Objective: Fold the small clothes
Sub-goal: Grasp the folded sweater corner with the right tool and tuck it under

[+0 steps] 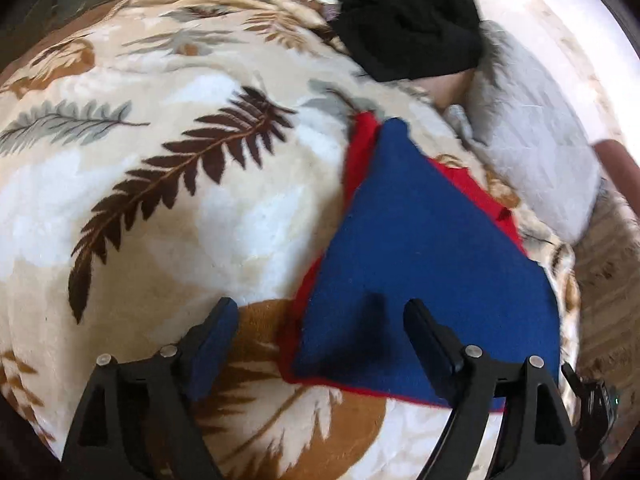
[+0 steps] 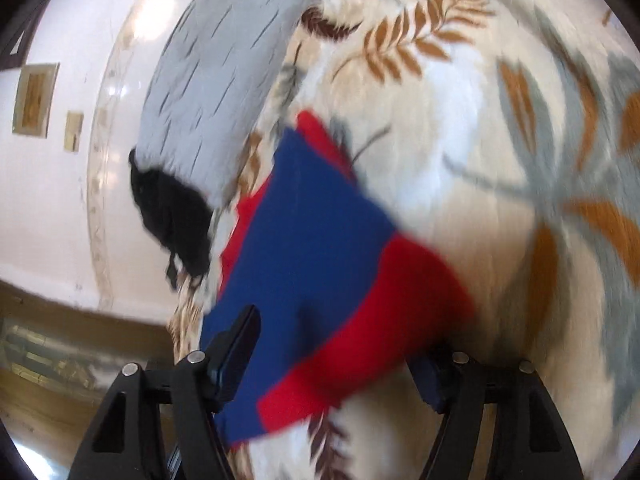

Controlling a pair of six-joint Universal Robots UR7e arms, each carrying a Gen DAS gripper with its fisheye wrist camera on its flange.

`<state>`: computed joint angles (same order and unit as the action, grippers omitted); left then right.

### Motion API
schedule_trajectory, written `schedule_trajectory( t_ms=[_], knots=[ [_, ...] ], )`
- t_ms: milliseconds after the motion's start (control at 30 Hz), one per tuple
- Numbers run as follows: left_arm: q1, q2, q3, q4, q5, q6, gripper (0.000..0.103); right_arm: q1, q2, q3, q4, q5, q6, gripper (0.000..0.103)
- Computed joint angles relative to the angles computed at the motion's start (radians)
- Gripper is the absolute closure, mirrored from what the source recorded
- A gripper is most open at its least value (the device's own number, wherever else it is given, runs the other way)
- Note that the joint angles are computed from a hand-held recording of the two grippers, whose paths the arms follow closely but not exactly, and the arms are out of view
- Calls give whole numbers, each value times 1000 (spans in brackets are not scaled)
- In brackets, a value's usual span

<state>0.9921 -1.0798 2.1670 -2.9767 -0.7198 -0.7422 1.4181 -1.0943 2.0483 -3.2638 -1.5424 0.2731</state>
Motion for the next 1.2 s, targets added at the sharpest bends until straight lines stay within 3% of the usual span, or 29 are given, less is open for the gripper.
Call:
schedule_trajectory(
  t_ms=[33,67,100,167,267,300,367,400,467,500,533,633,967,1200],
  knots=[
    [-6,6,-3,9,13,-6,18,3,2,-14,25,-12,-3,79],
    [-7,9,-10,31,16,0,28,1,4,-33,79,-7,-12,94],
    [-6,7,-25,94,27,-5,94,10,-1,-40,101,-32,-20,93],
    [-4,-32,-19,103,-10,-2,93,54,-20,-40,90,-79,-97,94],
    [-33,-61,10,93,27,3,93,116,-11,-71,113,-219,-238,94],
    [-18,-49,4,106,14,-3,92,97,1,-95,181,-222,-227,93],
    [4,-13,-3,87,18,17,88,27,0,-79,217,-103,-125,88],
    [-8,-14,6,61,30,42,86,4,-13,-49,172,-43,-117,83],
    [-10,-29,8,59,8,45,64,-8,-34,-23,147,18,-132,56],
    [-7,-33,9,52,-5,47,47,-10,-40,-10,121,54,-142,34],
    [-9,-35,17,30,-6,51,39,-4,-43,0,103,48,-145,27],
    [-35,-32,26,65,63,7,33,12,-36,9,81,37,-164,25],
    [-32,-21,23,87,85,28,32,13,-20,-8,97,35,-173,25],
    [-27,1,4,92,98,44,27,31,8,-27,77,-13,-174,27]
  ],
)
